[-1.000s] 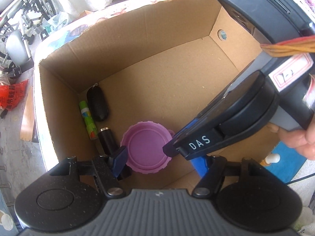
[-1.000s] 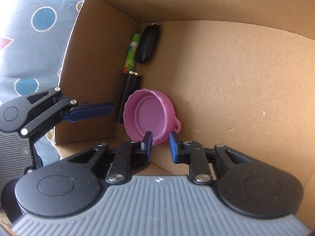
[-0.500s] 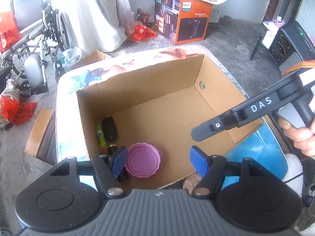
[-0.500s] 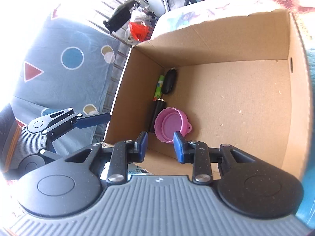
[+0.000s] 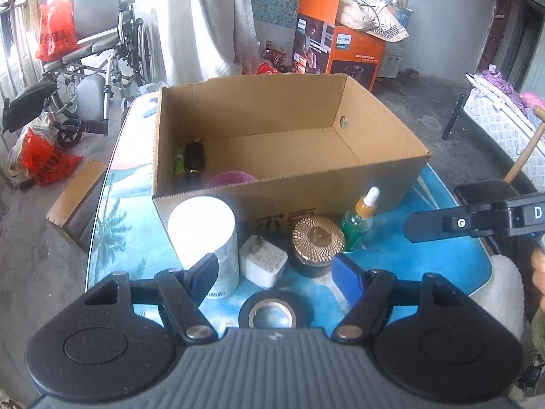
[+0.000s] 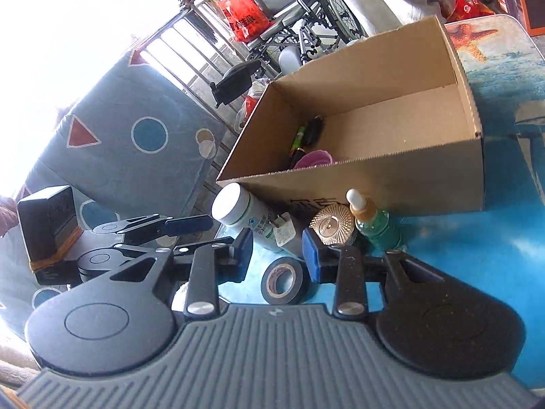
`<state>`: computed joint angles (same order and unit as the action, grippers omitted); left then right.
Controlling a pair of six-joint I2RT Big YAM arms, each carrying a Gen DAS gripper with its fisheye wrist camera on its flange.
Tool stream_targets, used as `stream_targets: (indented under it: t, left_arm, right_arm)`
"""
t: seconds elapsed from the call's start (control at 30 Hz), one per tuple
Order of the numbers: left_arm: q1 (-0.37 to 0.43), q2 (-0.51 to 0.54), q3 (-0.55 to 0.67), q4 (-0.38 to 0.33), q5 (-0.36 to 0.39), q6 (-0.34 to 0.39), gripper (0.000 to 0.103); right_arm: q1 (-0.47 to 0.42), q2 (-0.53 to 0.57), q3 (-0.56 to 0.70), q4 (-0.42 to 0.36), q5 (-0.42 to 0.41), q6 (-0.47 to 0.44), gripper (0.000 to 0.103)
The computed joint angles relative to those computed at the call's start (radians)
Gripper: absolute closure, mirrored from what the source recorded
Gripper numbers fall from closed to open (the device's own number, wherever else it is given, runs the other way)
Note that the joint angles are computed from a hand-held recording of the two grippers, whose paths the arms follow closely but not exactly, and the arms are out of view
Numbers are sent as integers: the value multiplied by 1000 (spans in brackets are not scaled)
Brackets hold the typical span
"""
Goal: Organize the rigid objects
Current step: 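Move the right tool to the black tape roll and grasp it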
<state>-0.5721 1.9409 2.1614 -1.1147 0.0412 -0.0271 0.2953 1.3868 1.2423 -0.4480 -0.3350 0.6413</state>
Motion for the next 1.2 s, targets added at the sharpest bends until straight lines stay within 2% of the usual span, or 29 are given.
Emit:
stream_targets:
  t: [0.07, 0.2, 0.37, 0.5, 0.67, 0.77, 0.93, 1.2]
  left_arm:
    - [-15, -27, -84, 34, -57, 23, 28]
    - [-30, -24, -138, 40, -128, 48, 28]
    - [-30, -19, -189, 70, -128, 62, 28]
    - [-38, -17, -223, 95, -131, 67, 28]
    - [-25, -18, -237, 117, -91, 63, 30]
    - [-21, -24, -251, 137, -67, 61, 36]
    - [-32, -27, -262, 157, -76, 87, 37]
    - [-72, 0, -224, 146, -51, 137, 37]
  right_arm:
    - [41, 45, -18, 42, 25, 43, 71]
    - [89, 140, 19, 26, 57, 55, 71]
    - [132, 234, 100, -23, 93, 17, 70]
    - [153, 288, 188, -98, 138, -42, 70]
    - [169, 340, 254, -162, 186, -87, 69]
    - [172, 355, 270, -188, 206, -97, 73]
    - [175, 353, 257, -196, 238, -101, 84]
    - [170, 282, 168, -192, 291, -73, 84]
